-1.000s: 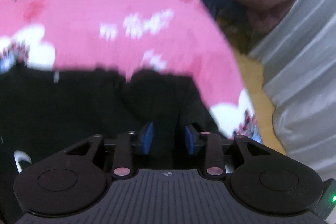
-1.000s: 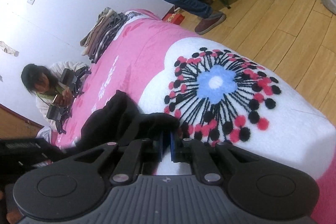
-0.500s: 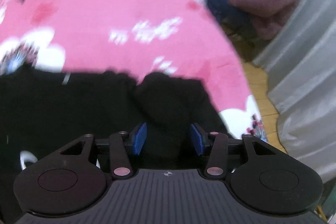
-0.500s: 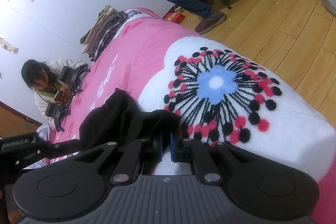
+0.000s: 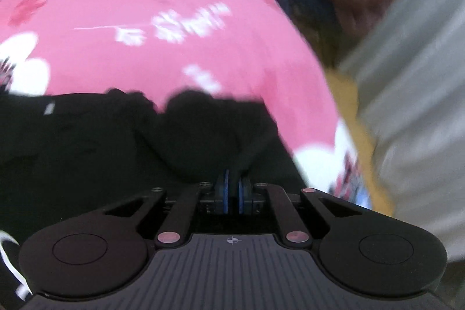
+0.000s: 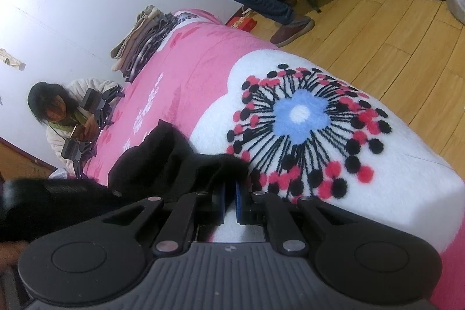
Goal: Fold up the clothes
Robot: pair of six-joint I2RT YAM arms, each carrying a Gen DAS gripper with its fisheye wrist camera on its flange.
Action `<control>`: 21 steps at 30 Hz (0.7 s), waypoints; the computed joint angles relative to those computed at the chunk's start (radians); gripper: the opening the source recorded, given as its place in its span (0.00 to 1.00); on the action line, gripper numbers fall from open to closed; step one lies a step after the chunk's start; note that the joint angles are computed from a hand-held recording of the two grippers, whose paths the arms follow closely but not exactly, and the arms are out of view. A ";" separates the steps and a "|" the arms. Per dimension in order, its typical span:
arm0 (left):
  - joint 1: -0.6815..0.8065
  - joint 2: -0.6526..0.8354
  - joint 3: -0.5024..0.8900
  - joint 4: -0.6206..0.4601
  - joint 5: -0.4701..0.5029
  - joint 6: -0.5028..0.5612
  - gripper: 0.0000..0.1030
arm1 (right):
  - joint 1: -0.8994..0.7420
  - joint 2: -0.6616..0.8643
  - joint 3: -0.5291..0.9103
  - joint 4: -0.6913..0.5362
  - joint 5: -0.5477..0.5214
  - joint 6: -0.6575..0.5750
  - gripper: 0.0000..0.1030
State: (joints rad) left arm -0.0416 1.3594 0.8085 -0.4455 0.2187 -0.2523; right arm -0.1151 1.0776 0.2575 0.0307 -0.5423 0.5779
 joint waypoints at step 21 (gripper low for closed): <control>-0.209 0.584 0.630 -0.071 0.293 -0.128 0.33 | 0.026 -0.184 -0.046 -0.018 0.186 0.010 0.11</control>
